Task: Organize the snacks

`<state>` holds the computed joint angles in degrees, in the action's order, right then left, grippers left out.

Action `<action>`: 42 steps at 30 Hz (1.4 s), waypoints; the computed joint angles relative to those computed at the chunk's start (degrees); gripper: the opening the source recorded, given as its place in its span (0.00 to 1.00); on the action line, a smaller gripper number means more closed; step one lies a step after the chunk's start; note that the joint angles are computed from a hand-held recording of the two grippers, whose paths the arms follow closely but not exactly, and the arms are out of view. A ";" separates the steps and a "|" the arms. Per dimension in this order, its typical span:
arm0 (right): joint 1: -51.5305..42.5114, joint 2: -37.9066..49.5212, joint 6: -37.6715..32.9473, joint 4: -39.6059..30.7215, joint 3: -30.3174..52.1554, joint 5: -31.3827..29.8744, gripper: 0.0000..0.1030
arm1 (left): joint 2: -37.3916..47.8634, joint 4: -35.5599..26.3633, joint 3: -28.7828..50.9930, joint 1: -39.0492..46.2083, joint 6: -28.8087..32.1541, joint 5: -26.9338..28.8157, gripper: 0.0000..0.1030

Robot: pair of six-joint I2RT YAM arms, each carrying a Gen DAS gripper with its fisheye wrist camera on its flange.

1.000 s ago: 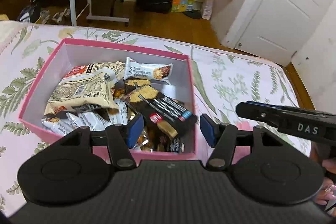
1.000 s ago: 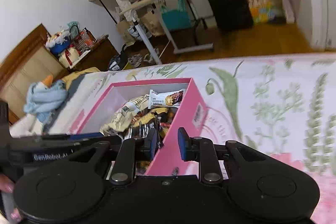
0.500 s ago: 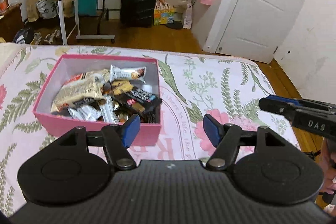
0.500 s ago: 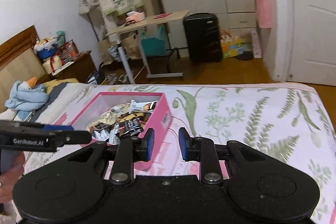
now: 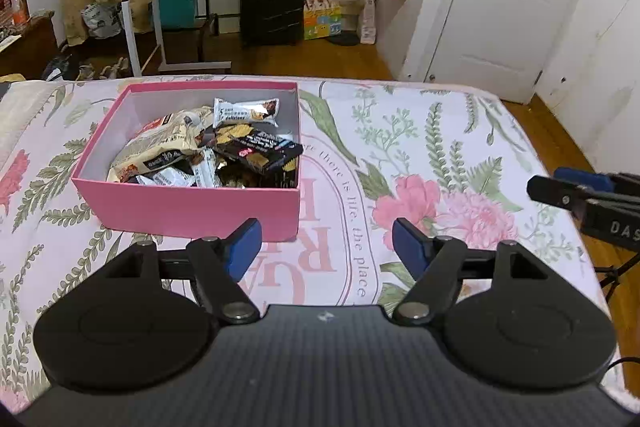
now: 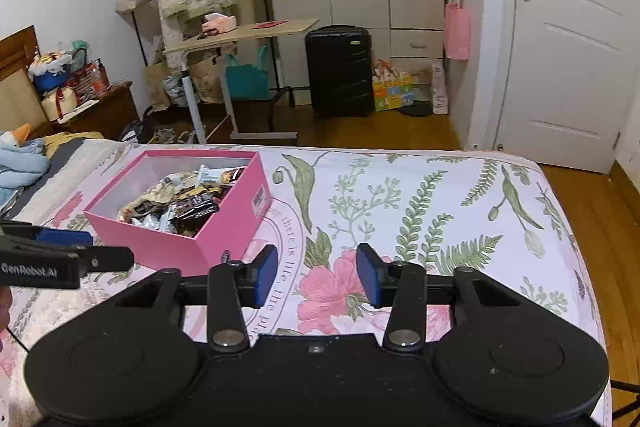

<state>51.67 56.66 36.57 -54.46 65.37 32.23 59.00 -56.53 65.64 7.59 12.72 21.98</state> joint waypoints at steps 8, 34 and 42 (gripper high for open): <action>0.08 0.44 5.32 -2.98 -1.19 2.47 0.63 | -1.65 2.96 -1.04 -6.55 -4.31 -7.33 0.71; 9.64 0.91 15.68 -8.69 -3.63 14.44 0.97 | -9.06 9.62 -9.41 -12.94 -7.65 -18.37 0.92; 13.62 4.60 21.52 -15.49 -0.79 17.59 0.97 | -11.38 11.40 -11.88 -14.79 -7.01 -21.14 0.92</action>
<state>65.29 61.26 58.08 -69.95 64.58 49.82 47.62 -45.12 53.76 -7.20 5.72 0.85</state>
